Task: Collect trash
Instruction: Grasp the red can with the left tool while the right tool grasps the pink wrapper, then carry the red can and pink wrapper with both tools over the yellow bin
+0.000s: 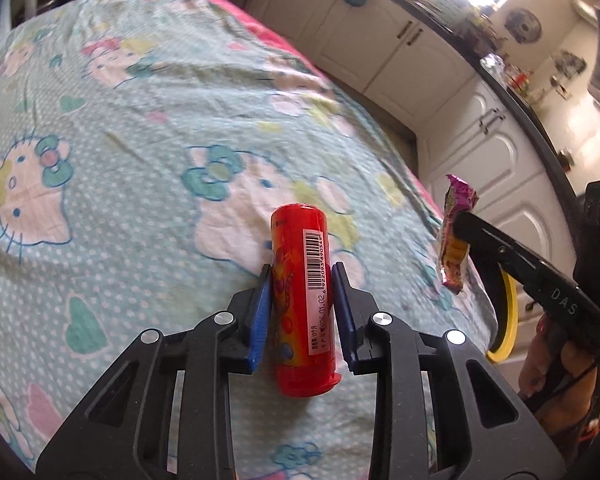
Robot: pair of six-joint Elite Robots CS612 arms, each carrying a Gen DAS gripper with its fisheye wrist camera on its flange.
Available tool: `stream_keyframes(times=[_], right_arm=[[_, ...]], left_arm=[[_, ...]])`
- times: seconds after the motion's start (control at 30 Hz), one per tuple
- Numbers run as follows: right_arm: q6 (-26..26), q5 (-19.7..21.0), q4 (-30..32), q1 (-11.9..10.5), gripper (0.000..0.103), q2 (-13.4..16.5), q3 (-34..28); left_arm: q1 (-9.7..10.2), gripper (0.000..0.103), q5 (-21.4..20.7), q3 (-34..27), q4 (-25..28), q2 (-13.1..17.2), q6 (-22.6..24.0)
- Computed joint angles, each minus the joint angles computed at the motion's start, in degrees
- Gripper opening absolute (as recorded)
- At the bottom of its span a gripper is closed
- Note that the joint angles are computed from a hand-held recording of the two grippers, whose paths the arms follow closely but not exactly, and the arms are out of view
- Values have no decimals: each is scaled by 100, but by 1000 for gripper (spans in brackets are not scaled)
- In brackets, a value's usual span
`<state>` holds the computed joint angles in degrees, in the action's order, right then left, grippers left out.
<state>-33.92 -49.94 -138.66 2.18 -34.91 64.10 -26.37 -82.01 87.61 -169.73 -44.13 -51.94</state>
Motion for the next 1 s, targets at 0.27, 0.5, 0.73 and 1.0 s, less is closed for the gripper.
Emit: stream_keyframes(times=[0.27,0.5,0.73,1.0], right_arm=[[292,95,-889,-261,15,-285,524],[747,196,-1591,-510,15,-456,824],[1185,122,-2201,-740,15,-549,983],[1696,-166,-2881,-976,15,-591,1083]], left_arm=[[-148,22,70,-340,-24,84,568],[-264,22,19,-815,-20,235,1069],[-380,22,-118,-1363,16,422,1582],[-496,22,-298,-1979,107,674,1973]])
